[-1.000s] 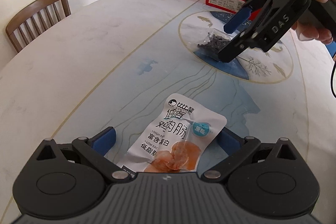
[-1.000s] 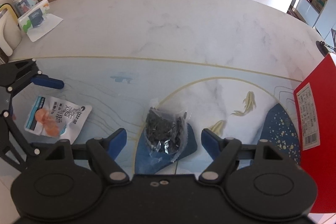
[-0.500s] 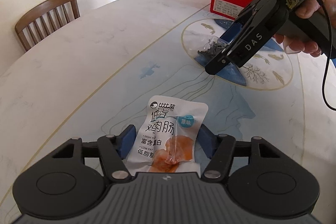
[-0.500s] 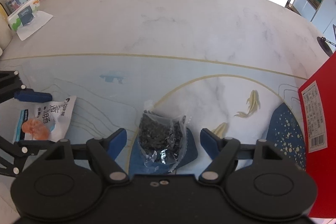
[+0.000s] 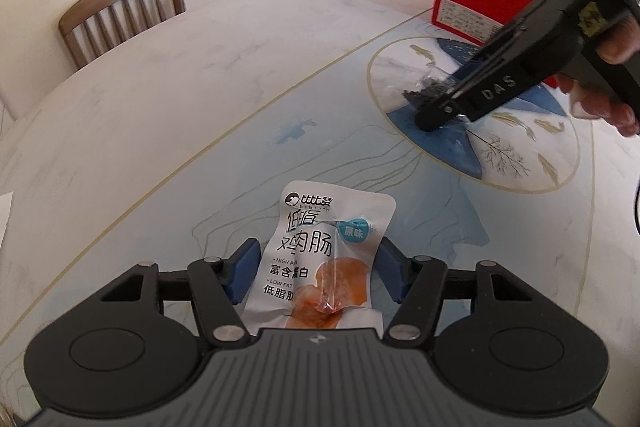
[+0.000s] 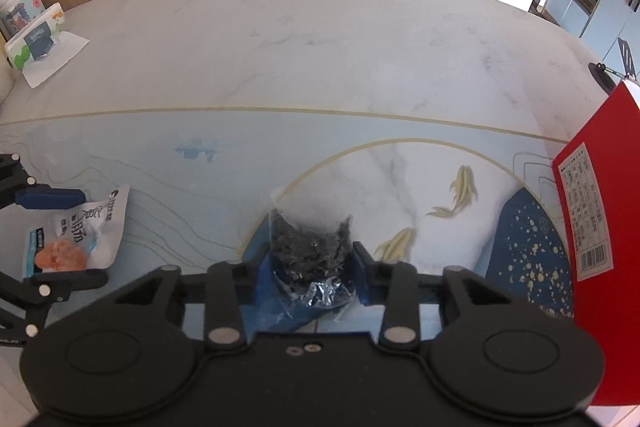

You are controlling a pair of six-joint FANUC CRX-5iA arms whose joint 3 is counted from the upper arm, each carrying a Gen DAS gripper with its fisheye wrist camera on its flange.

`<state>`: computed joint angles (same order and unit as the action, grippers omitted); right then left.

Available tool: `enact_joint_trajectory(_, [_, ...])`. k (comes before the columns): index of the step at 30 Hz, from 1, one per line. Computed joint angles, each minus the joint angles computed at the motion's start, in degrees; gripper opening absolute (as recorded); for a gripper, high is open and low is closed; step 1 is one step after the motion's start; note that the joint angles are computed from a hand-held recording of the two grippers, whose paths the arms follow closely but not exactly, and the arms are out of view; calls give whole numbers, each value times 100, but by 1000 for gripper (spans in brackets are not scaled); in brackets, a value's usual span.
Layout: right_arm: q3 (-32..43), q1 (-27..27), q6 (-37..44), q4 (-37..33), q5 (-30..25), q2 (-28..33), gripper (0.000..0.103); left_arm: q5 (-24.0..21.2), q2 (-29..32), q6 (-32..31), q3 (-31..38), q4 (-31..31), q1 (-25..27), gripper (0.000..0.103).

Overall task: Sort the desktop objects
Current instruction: 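Close right gripper on the clear bag of dark pellets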

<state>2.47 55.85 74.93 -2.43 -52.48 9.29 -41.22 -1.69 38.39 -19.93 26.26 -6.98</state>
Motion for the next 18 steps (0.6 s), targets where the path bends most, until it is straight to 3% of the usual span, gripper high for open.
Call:
enact_joint_trajectory(9, [-300,-20,-93,60,27,-302,34,73,-44,1200,187,-765,-215,61])
enact_joint_trajectory(18, [-733,-19,-138,123,93,-735,33,10,-140,1842,269,-1221,-332,59])
